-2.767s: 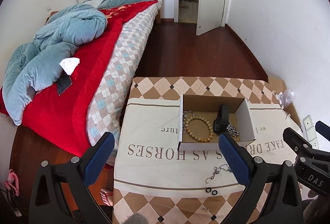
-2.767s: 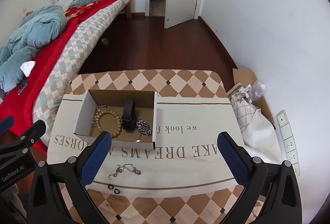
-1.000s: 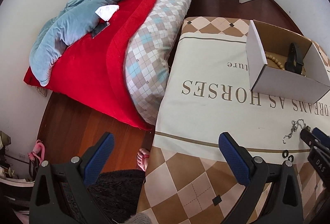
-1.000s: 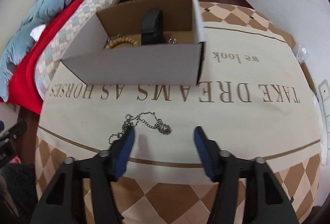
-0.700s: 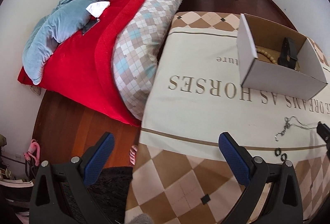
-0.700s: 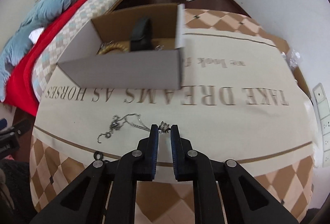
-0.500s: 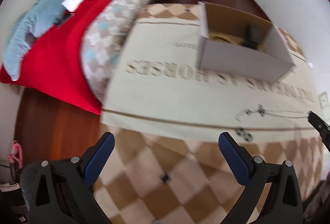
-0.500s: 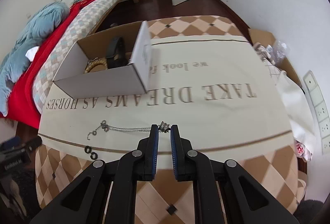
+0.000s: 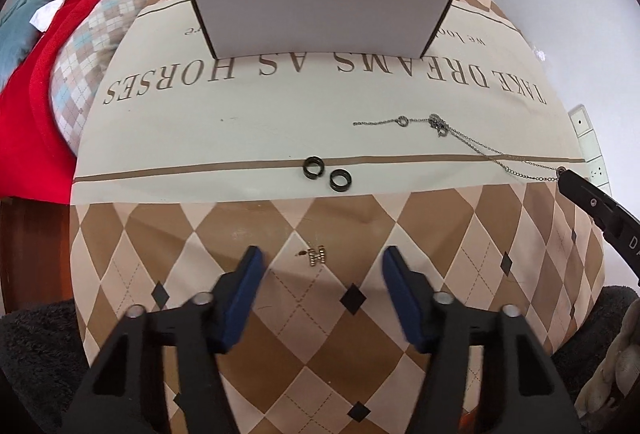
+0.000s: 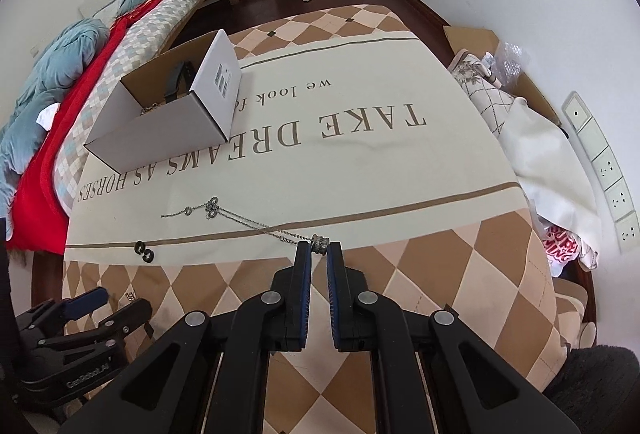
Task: Organize jewelry
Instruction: 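Grasp the small gold earring with the left gripper while the right holds the chain, then carry the chain and earring into the white box and open both grippers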
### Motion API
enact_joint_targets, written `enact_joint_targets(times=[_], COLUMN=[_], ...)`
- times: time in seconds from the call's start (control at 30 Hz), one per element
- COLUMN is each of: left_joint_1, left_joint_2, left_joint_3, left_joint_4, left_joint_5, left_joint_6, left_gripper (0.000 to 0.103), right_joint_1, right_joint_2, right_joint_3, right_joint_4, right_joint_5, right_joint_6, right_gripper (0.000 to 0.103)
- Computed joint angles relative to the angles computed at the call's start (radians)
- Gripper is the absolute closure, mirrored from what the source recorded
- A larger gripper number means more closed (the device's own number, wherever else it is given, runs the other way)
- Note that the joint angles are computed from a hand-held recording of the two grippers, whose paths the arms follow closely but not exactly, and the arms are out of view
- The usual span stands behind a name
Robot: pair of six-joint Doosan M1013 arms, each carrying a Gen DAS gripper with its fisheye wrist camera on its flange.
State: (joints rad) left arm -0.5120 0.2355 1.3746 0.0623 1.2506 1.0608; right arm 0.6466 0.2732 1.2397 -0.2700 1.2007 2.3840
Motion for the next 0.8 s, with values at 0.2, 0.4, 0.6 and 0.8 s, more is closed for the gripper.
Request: enact_joint_targets(times=[0.2,0.4,0.6,0.8], left_joint_1=[-0.003,-0.004,-0.004,0.013], left_joint_2=[0.006,0.008,-0.004,-0.032], left_joint_3=[-0.002,-0.001,0.012,0.011], left_joint_4=[-0.001,-0.007,-0.01,-0.016], left_joint_5=[-0.007,-0.008,-0.028,-0.05], left_joint_6=[0.01,0.019,0.018,0.018], left_gripper=[0.077,0.09,0.097,0.097], right_joint_1=[0.001,0.004,0.006,0.005], right_joint_2=[-0.002,0.001,0.002,0.0], right_joint_3=[-0.001,-0.009,-0.019,-0.028], right_joint_4=[-0.005,-0.01,-0.016,-0.012], right_joint_5=[-0.002,-0.005,-0.01,-0.025], right_joint_6=[0.007,0.01,0.009,0.01], right_gripper=[0.095,0.095,0.103,0.103])
